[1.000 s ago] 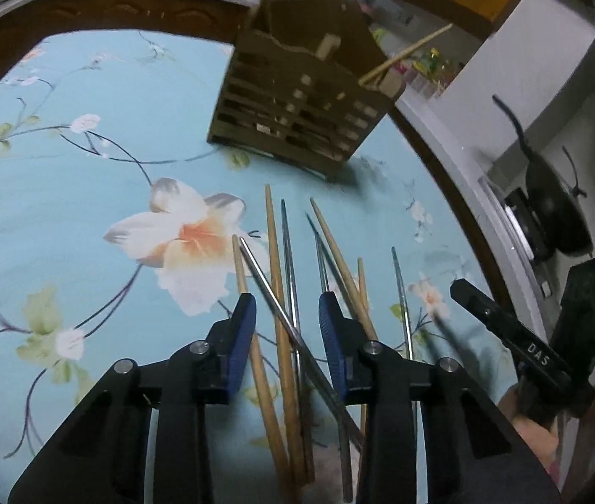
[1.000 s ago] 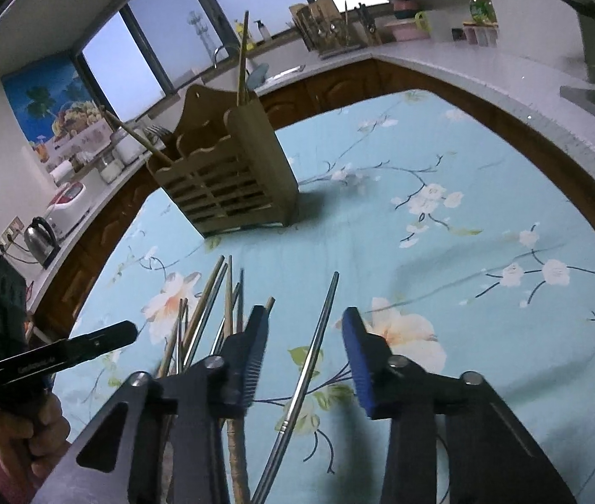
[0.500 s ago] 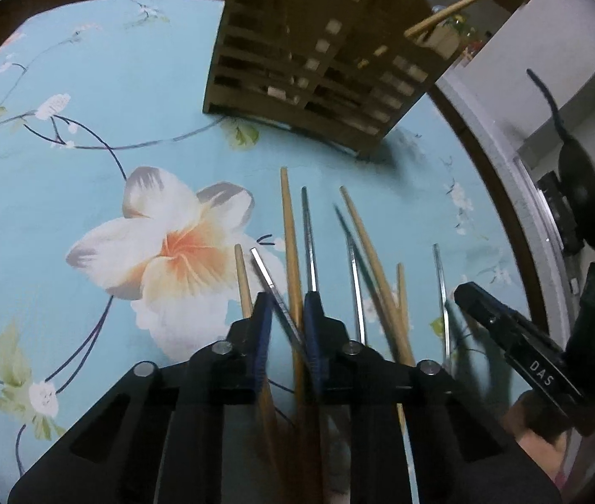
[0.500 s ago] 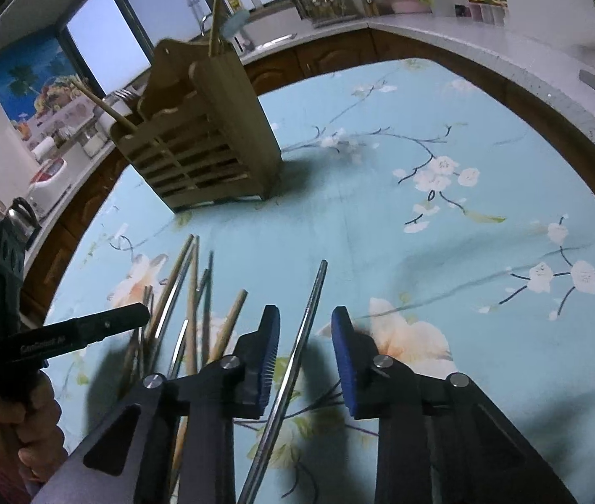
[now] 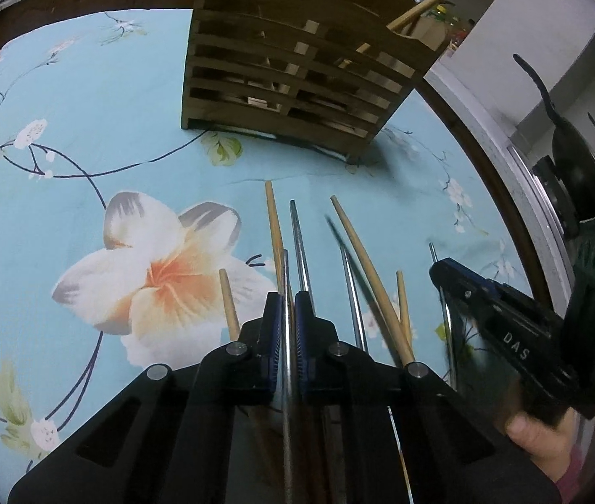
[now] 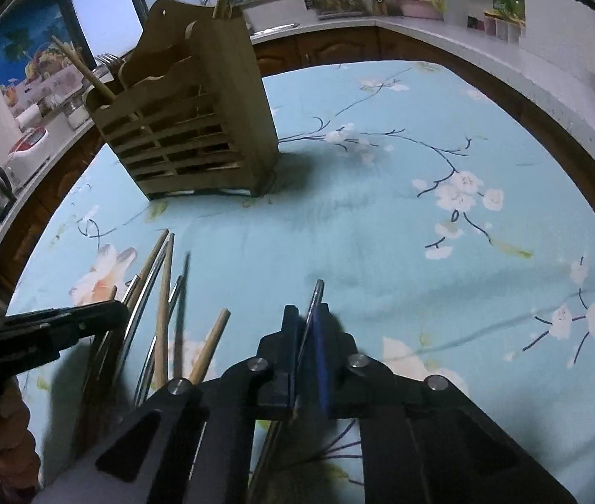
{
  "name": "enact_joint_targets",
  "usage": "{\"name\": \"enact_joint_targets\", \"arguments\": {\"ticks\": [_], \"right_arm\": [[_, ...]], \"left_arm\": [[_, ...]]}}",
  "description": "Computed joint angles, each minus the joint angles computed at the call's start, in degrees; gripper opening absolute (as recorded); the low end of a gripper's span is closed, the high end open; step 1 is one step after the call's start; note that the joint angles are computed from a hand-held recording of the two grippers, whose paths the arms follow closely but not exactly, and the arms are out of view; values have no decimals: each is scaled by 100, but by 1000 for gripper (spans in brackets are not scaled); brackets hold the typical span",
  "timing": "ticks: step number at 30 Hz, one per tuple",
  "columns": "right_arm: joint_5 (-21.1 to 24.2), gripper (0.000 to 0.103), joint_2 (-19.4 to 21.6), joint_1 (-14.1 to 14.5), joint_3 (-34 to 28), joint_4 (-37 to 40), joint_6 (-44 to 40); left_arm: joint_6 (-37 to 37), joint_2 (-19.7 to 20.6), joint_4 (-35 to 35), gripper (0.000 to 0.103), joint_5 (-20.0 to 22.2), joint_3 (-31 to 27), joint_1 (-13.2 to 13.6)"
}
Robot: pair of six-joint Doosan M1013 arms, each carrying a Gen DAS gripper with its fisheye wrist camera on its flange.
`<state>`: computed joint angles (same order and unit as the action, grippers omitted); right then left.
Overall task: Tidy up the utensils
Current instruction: 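Grasp a wooden chopstick with the left tool while the right tool grasps a metal chopstick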
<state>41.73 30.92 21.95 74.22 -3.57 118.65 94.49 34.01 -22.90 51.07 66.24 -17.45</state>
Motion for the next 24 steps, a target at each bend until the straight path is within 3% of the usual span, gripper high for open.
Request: {"name": "enact_joint_targets", "arguments": {"ticks": [13,24], "right_arm": [[-650,5,-435,-41,469,432,28],[-688,4,-481,21,515,635,-148]], "left_arm": [[308,-402,-381,5,-333,495,64],[266,-519,-161,6,-320,793,119]]}}
